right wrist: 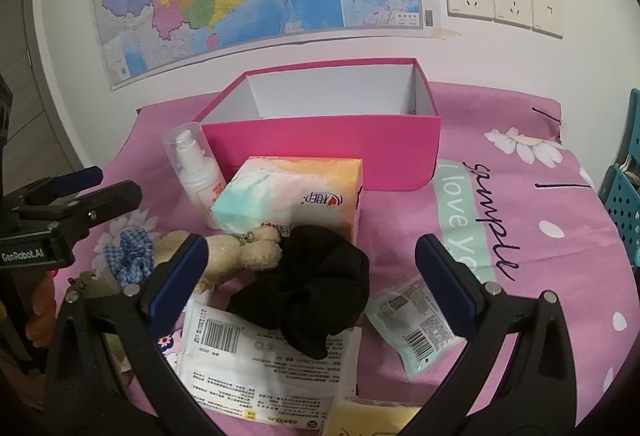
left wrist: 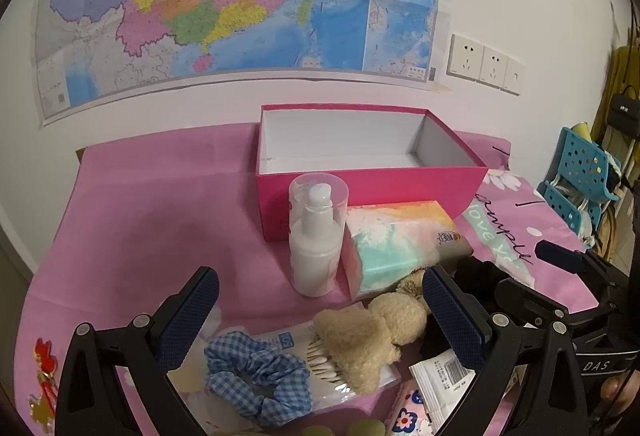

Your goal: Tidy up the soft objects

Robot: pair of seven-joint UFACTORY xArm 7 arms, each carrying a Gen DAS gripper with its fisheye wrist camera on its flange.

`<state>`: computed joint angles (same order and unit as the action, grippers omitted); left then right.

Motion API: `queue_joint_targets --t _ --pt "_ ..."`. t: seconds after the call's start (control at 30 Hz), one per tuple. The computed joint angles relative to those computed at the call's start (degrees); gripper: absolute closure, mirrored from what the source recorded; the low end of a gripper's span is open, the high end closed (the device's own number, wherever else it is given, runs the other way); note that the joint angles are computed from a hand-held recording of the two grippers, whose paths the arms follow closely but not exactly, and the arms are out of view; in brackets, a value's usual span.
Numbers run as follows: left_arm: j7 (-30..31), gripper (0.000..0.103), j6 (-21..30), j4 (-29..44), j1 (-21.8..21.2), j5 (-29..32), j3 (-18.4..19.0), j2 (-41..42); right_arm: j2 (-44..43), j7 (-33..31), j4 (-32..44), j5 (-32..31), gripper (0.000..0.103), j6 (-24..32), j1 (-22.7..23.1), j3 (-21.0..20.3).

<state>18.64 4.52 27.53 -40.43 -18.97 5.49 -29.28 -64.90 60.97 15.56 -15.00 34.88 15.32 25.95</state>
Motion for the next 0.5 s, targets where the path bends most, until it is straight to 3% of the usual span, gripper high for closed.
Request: queue_joint_targets --t 0.5 --pt "0.24 0.000 -0.34 -0.29 -0.64 -0.11 0.84 0.46 0.48 -0.32 -0.81 0.99 0.000 -1.00 0.40 -1.06"
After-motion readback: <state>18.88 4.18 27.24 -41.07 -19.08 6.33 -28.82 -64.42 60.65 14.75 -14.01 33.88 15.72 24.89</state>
